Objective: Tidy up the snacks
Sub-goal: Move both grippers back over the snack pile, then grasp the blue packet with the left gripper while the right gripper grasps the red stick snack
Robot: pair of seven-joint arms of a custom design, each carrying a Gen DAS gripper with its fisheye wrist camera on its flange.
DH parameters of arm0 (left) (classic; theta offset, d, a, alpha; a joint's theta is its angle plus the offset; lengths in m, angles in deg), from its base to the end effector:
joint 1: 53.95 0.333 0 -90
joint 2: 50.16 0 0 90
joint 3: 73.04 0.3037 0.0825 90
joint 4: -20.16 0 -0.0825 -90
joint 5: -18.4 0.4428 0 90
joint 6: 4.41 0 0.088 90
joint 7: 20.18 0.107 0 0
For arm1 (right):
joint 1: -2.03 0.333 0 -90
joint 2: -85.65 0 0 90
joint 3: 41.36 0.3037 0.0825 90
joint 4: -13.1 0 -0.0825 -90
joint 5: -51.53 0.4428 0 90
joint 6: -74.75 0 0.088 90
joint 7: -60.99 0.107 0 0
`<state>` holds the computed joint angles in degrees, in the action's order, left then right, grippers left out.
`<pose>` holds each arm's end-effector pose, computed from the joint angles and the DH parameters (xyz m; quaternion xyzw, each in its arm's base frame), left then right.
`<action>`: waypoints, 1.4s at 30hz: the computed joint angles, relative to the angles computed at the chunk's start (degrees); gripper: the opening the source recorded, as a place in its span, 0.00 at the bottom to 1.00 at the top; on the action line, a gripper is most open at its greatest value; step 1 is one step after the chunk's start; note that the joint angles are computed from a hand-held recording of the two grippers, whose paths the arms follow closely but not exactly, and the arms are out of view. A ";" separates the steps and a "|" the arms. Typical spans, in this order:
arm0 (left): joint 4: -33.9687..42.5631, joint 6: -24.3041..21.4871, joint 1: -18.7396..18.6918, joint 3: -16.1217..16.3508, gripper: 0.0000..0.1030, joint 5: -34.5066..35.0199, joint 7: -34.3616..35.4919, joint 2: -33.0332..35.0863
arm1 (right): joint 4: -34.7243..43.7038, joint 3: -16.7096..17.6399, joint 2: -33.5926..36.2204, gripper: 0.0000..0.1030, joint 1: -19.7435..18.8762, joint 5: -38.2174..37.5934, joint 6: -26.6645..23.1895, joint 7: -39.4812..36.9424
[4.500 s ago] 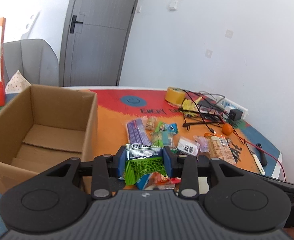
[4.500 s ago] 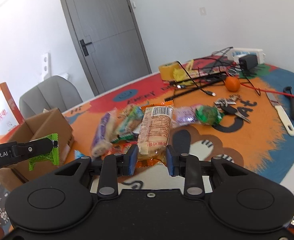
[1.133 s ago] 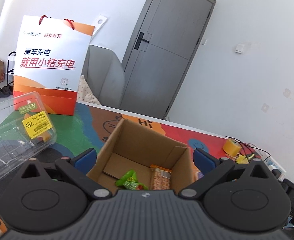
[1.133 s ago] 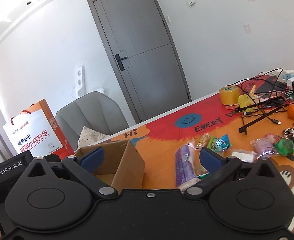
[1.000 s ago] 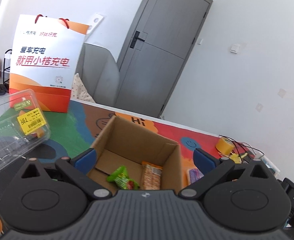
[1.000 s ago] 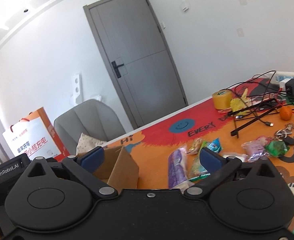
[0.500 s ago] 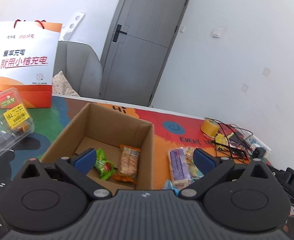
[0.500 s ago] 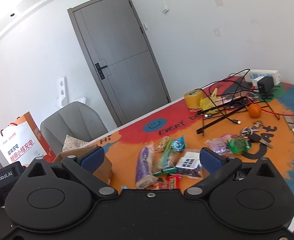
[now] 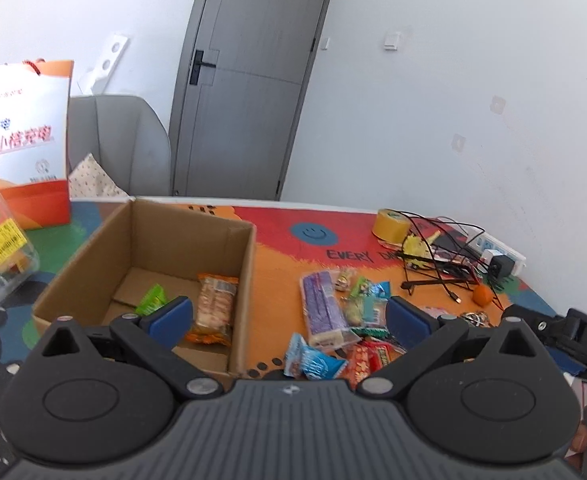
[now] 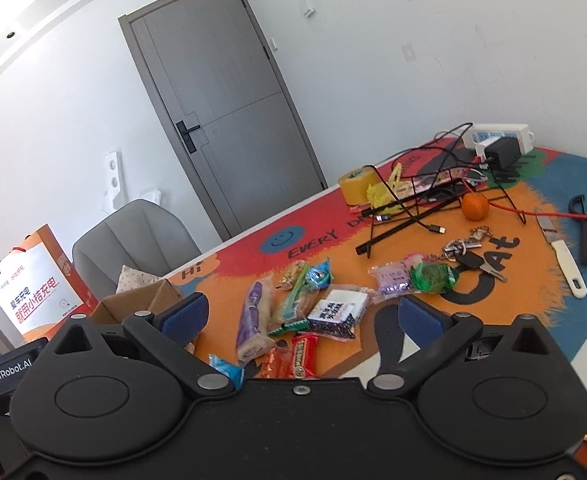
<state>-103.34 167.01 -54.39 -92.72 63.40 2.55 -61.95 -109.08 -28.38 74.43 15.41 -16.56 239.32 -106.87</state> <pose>0.5354 -0.2616 0.5518 -0.6267 0.5832 -0.4375 0.2752 0.5042 0.3153 0.5346 -0.5094 0.6751 -0.2509 0.4709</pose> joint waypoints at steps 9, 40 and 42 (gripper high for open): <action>2.40 -1.39 -5.99 2.87 0.97 -11.78 14.27 4.41 | -1.38 -0.66 1.29 0.99 0.26 3.94 -0.29 -2.57; 15.29 -12.73 -15.89 9.61 0.56 -3.35 8.62 18.84 | 1.79 -6.94 10.90 0.78 2.78 7.96 10.51 -7.32; 15.64 -12.92 -16.24 10.02 0.56 -2.55 7.60 19.31 | 2.22 -7.44 11.70 0.78 3.23 9.46 11.33 -8.76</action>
<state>-87.70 154.08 -70.63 -82.71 60.86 10.15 -42.64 -106.86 -35.82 86.13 18.64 -7.09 250.65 -115.63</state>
